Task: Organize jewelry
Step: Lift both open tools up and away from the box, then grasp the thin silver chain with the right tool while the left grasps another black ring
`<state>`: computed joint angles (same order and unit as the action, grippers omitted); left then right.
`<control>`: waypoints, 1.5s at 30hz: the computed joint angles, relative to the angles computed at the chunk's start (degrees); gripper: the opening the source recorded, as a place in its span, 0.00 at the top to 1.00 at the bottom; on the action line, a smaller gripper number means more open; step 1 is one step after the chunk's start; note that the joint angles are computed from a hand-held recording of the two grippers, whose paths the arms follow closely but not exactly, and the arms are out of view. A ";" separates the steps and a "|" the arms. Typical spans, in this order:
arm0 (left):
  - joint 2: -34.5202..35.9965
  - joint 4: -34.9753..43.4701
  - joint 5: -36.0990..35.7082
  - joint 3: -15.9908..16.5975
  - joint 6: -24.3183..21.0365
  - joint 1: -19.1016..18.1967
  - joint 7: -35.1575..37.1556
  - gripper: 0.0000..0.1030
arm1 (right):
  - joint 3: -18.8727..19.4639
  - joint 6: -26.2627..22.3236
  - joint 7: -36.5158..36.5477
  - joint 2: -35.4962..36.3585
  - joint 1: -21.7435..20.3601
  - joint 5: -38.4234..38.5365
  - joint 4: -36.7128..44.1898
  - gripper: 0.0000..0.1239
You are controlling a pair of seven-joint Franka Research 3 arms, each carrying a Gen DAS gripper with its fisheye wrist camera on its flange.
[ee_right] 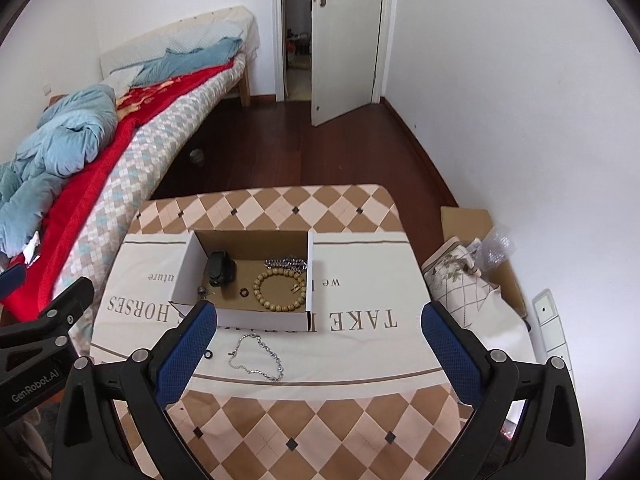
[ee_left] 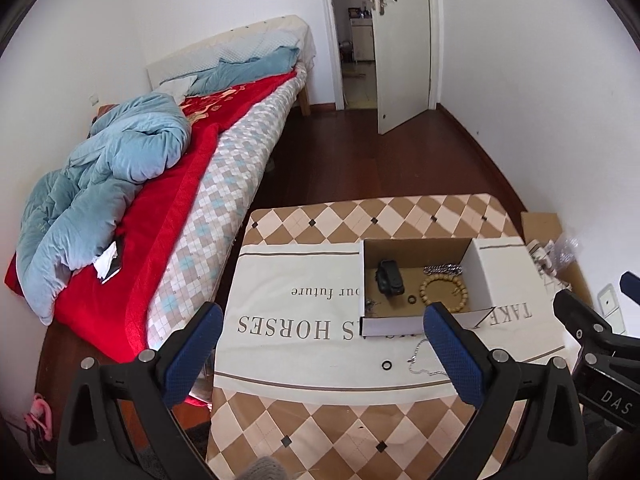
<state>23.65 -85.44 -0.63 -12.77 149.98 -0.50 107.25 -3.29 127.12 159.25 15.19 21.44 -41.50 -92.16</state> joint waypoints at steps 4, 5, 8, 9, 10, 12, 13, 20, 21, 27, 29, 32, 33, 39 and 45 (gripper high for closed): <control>-1.16 -1.32 -0.17 0.65 1.28 -0.01 -1.74 0.01 | 0.29 -0.01 0.83 -1.23 0.42 -1.05 -0.47 0.17; -1.29 -1.65 0.81 1.21 1.98 -0.41 -2.72 0.01 | 0.39 0.25 0.93 -1.41 0.38 -1.19 -0.61 0.17; -1.30 -2.51 3.35 2.10 3.95 -0.95 -4.80 0.01 | 0.63 2.37 1.49 -1.85 -0.06 -0.93 -1.50 0.17; -1.08 -2.43 3.14 1.77 4.04 -0.59 -4.76 0.01 | 0.70 2.71 1.39 -1.69 -0.22 -0.59 -1.49 0.17; -0.52 -2.07 3.10 1.79 4.07 -0.47 -5.38 0.01 | 0.71 3.78 1.35 -1.64 -0.50 -0.15 -1.88 0.17; 0.65 -1.47 3.58 2.09 4.30 -0.39 -6.61 0.01 | 0.58 6.96 2.16 -1.51 -1.18 1.04 -3.45 0.17; 1.14 -1.24 4.08 2.32 4.29 -0.45 -7.25 0.01 | 0.47 7.60 2.34 -1.07 -1.41 1.76 -3.85 0.17; 8.29 5.17 9.57 5.54 -2.21 -2.59 -13.52 0.01 | 0.29 15.66 -4.05 6.94 -4.54 15.14 -5.69 0.32; 9.16 5.85 10.64 5.84 -2.78 -2.80 -14.06 0.01 | 0.21 16.01 -5.34 8.50 -4.65 17.09 -5.19 0.34; 12.69 7.52 17.23 7.74 -4.16 -4.17 -16.98 0.01 | -1.19 14.61 -11.13 16.34 -3.64 25.32 -1.43 0.44; 13.54 8.01 18.06 7.52 -4.83 -4.09 -16.59 0.01 | -3.06 13.18 -11.50 17.87 -1.62 25.02 -0.04 0.49; 14.54 8.76 18.39 6.78 -5.69 -3.84 -15.18 0.01 | -5.03 11.61 -12.60 19.19 0.78 22.57 1.70 0.66; 15.05 9.36 18.29 6.48 -6.29 -3.78 -14.46 0.01 | -5.52 11.86 -12.58 19.21 1.28 21.88 1.60 0.74; 16.67 11.08 15.70 4.26 -9.90 -3.67 -10.23 0.01 | -6.90 12.97 -11.15 15.65 1.95 20.18 -4.01 0.93; 19.55 14.51 9.80 1.08 -15.57 -3.58 -5.22 0.01 | -7.40 15.06 -5.37 7.21 -0.33 18.16 -15.77 0.93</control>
